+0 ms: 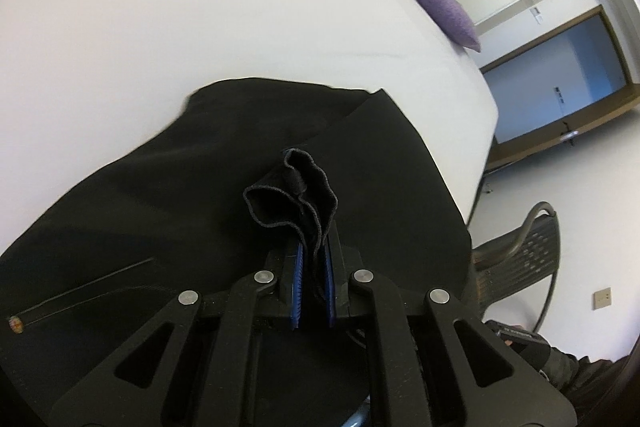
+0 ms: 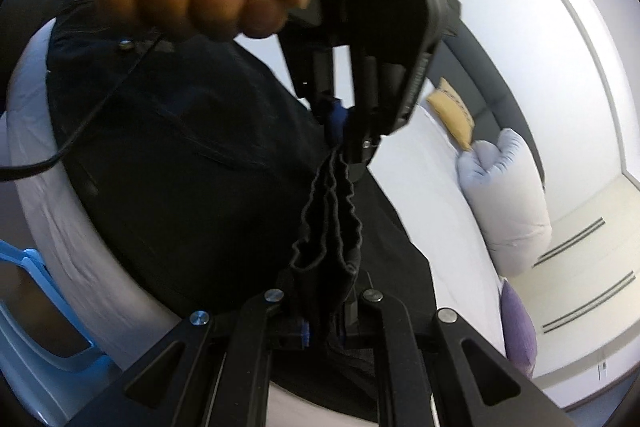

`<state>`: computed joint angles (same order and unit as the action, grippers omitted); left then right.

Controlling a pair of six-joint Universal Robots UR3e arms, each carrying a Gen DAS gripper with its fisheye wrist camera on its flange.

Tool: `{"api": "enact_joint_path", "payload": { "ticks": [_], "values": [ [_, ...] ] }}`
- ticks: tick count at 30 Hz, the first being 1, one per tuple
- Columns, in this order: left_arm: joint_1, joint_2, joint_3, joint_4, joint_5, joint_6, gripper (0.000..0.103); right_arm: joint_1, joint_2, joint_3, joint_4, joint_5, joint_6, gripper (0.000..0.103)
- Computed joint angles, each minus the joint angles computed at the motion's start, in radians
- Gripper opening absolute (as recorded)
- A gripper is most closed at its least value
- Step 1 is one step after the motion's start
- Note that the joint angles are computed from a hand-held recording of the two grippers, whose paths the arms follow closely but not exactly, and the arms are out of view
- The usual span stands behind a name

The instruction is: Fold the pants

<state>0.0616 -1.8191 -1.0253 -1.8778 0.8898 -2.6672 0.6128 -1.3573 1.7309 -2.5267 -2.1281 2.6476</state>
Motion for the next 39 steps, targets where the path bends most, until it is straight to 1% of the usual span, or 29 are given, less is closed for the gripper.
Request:
{"api": "enact_joint_path", "payload": {
  "ticks": [2,6,7,8,10,13,15,16,17,18,20,21,22,23,24,25,26,27,28,29,30,31,32,33,34,35,36,38,39],
  "values": [
    [-0.001,0.009,-0.036,0.029,0.019,-0.009,0.007,0.001,0.016,0.009,-0.008,0.005,-0.006,0.010],
    [-0.002,0.042,-0.167,0.115,0.051,-0.024,0.008,-0.035,0.017,0.051,-0.024,0.023,-0.048,0.010],
    [0.008,0.064,-0.212,0.130,0.048,-0.020,0.008,-0.036,0.017,0.053,-0.019,0.022,-0.043,0.009],
    [-0.002,0.066,-0.242,0.169,0.044,-0.042,0.008,-0.028,0.021,0.045,-0.010,0.018,-0.032,0.009],
    [0.005,0.082,-0.294,0.205,0.024,-0.054,0.008,-0.040,0.025,0.030,0.003,0.020,-0.033,0.009],
    [0.019,0.107,-0.364,0.249,0.018,-0.042,0.008,-0.032,0.044,0.001,0.018,0.015,-0.030,0.009],
    [0.013,0.120,-0.391,0.280,0.030,-0.046,0.008,-0.027,0.062,-0.014,0.014,0.016,-0.034,0.009],
    [0.000,0.121,-0.394,0.297,0.033,-0.065,0.008,-0.008,0.087,-0.057,0.043,0.009,-0.016,0.009],
    [-0.003,0.119,-0.388,0.297,0.035,-0.072,0.008,-0.009,0.090,-0.064,0.055,0.015,-0.014,0.009],
    [-0.013,0.121,-0.386,0.305,0.041,-0.090,0.011,-0.008,0.092,-0.063,0.061,0.013,-0.019,0.010],
    [-0.007,0.131,-0.400,0.306,0.042,-0.100,0.012,-0.016,0.046,-0.013,0.046,0.013,-0.035,0.010],
    [0.002,0.135,-0.393,0.290,0.041,-0.097,0.013,-0.022,0.024,-0.011,0.067,0.026,-0.022,0.010],
    [0.003,0.153,-0.402,0.297,0.051,-0.105,0.013,-0.033,0.002,-0.010,0.091,0.046,-0.011,0.013],
    [0.000,0.165,-0.401,0.305,0.073,-0.112,0.013,-0.058,-0.041,-0.011,0.140,0.091,0.010,0.016],
    [-0.003,0.182,-0.401,0.318,0.107,-0.120,0.013,-0.079,-0.073,-0.011,0.174,0.122,0.026,0.026],
    [-0.001,0.196,-0.399,0.327,0.134,-0.130,0.013,-0.114,-0.121,-0.027,0.240,0.170,0.060,0.041],
    [-0.002,0.212,-0.399,0.345,0.171,-0.154,0.013,-0.149,-0.156,-0.044,0.299,0.223,0.078,0.047],
    [-0.004,0.228,-0.400,0.364,0.198,-0.177,0.013,-0.218,-0.207,-0.082,0.401,0.327,0.099,0.051],
    [-0.006,0.246,-0.399,0.379,0.209,-0.194,0.013,-0.282,-0.244,-0.102,0.464,0.408,0.108,0.051],
    [-0.009,0.262,-0.397,0.388,0.205,-0.202,0.013,-0.380,-0.286,-0.125,0.540,0.523,0.096,0.051],
    [-0.018,0.281,-0.395,0.397,0.188,-0.209,0.013,-0.485,-0.301,-0.181,0.646,0.613,0.098,0.051],
    [-0.037,0.294,-0.392,0.406,0.168,-0.217,0.013,-0.589,-0.317,-0.203,0.721,0.714,0.051,0.051],
    [-0.060,0.299,-0.388,0.412,0.152,-0.227,0.013,-0.694,-0.300,-0.266,0.808,0.779,0.061,0.051],
    [-0.091,0.296,-0.384,0.424,0.141,-0.243,0.013,-0.799,-0.281,-0.314,0.905,0.889,0.021,0.050],
    [-0.130,0.286,-0.383,0.444,0.132,-0.262,0.013,-0.904,-0.219,-0.402,1.009,0.986,0.013,0.050],
    [-0.176,0.267,-0.386,0.476,0.136,-0.290,0.013,-0.991,-0.162,-0.476,1.115,1.083,-0.055,0.050],
    [-0.223,0.241,-0.389,0.510,0.148,-0.318,0.013,-1.055,-0.072,-0.573,1.193,1.151,-0.081,0.050],
    [-0.289,0.192,-0.400,0.560,0.183,-0.356,0.013,-1.113,0.120,-0.782,1.378,1.258,-0.127,0.050],
    [-0.322,0.166,-0.408,0.577,0.212,-0.378,0.013,-1.120,0.184,-0.849,1.419,1.283,-0.135,0.050]
  ]
}}
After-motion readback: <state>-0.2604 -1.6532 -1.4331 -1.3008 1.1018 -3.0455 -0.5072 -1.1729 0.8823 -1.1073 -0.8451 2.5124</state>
